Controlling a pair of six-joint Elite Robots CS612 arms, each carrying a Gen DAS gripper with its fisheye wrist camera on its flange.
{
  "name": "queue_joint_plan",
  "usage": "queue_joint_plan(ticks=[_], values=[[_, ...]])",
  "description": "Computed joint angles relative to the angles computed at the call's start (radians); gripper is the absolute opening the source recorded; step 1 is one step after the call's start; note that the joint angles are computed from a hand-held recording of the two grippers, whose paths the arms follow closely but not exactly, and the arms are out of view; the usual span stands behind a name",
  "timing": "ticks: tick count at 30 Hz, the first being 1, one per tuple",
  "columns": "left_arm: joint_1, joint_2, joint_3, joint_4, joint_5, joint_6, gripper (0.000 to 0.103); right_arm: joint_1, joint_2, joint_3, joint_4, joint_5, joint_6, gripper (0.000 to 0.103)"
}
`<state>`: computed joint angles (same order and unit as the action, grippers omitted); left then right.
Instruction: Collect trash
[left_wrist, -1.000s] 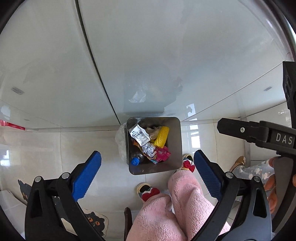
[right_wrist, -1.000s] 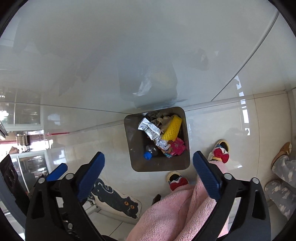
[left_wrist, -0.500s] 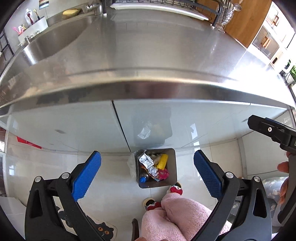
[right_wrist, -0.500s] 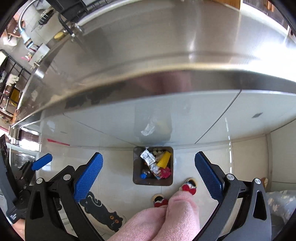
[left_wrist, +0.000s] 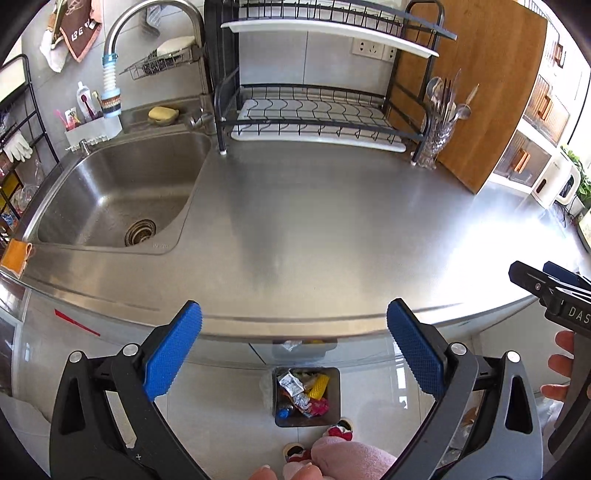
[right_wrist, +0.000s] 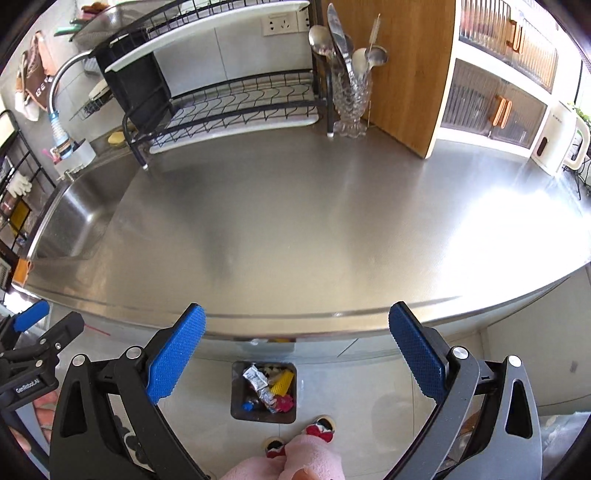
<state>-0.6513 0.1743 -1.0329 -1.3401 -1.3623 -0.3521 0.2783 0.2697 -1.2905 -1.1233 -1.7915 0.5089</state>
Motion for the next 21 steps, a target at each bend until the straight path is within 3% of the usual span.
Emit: queue_joint_plan(ticks=[9, 14, 21], values=[[-0.021, -0.089, 0.109, -0.068, 0.082, -0.023, 0.095, -0.014, -0.053, 0.021, -0.046, -0.036, -0.059, 0.1], [-0.025, -0.103, 0.127, -0.096, 0.093, -0.018, 0.095, -0.015, -0.075, 0.045, -0.076, -0.049, -0.105, 0.1], [-0.017, -0.129, 0.18, -0.115, 0.086, -0.006, 0.095, -0.015, -0.093, 0.083, -0.096, -0.045, -0.104, 0.1]])
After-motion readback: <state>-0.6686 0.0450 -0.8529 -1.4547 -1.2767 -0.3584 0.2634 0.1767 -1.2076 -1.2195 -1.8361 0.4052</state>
